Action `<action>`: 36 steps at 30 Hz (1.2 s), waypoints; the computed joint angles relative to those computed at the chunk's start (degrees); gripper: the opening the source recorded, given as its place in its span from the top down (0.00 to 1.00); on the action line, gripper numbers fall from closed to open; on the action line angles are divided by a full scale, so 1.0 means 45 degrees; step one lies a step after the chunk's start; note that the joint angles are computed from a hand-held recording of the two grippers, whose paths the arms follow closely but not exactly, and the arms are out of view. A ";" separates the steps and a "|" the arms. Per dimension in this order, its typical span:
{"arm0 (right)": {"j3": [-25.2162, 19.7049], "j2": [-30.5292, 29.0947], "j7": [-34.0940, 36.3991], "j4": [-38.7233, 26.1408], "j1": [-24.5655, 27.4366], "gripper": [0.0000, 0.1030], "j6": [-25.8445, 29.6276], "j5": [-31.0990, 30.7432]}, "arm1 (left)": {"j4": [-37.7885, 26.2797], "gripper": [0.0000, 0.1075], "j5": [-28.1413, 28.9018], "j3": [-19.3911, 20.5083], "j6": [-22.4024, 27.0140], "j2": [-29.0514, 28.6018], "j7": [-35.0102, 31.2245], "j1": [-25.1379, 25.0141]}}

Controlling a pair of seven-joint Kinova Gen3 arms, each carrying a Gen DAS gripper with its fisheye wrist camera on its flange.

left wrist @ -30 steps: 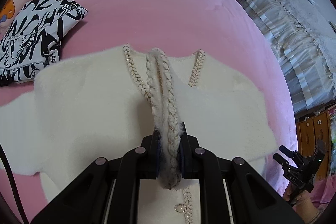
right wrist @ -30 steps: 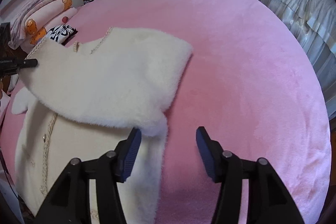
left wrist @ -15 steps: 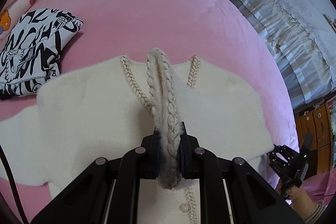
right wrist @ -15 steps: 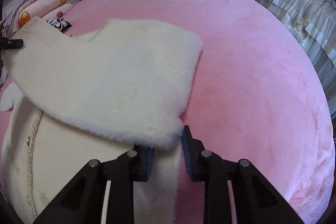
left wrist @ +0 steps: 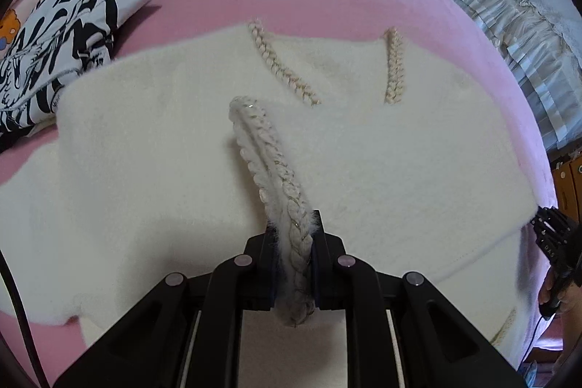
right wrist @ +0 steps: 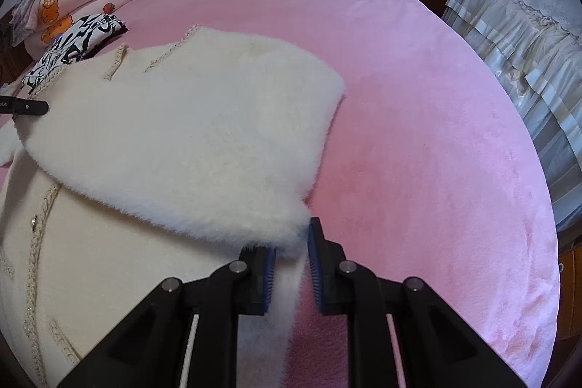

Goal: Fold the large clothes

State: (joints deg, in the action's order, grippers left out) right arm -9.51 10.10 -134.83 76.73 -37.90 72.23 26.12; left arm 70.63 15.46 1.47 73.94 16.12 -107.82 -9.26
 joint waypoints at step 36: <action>0.1067 0.3745 0.0327 -0.4826 -0.2582 0.64 -0.0079 -0.1700 | 0.3670 0.68 -0.2233 0.0175 -0.3835 -0.2070 0.4786 0.2268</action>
